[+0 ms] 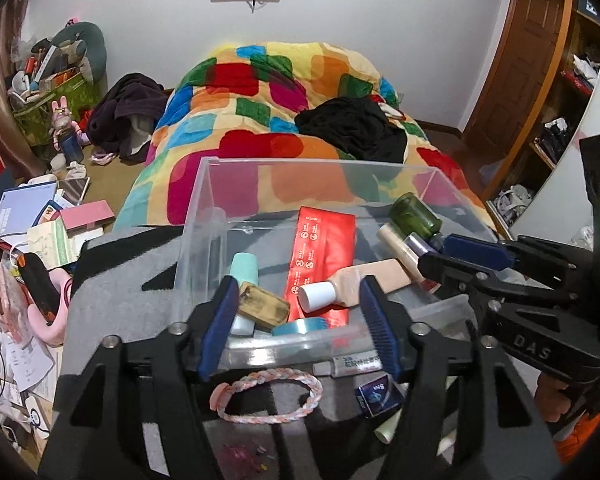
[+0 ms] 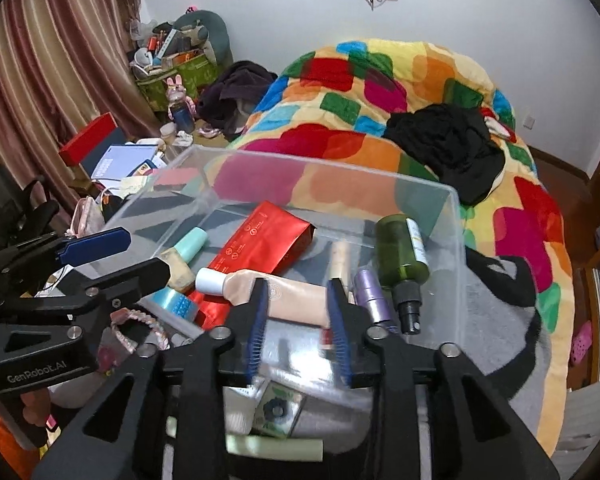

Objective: Organize objects
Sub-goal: 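Lower the cylinder tube into the clear box with the right tool while the left releases the tan block there, then grasp the white pen with the right tool while the left grasps the small pink toy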

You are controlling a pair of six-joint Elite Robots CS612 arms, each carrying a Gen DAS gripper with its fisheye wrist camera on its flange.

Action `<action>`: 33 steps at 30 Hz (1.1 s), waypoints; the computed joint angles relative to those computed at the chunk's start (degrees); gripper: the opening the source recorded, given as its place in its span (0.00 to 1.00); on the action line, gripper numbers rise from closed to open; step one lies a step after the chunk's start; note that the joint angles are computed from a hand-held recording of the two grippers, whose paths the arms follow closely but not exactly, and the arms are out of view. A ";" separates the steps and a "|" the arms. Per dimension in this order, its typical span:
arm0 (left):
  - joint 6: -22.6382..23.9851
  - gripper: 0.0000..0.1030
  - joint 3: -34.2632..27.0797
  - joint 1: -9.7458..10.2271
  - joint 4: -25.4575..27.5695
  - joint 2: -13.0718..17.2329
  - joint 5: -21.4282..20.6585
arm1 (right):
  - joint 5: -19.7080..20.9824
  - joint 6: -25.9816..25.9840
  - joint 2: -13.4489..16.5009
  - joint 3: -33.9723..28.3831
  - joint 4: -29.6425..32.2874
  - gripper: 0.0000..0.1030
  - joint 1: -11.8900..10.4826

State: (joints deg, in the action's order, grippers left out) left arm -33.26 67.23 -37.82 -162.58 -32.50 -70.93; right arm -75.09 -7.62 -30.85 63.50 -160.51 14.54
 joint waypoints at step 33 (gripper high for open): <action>-4.28 0.71 15.46 -2.60 -2.98 -5.09 1.55 | -0.89 -3.94 -6.94 17.83 -7.99 0.80 -1.13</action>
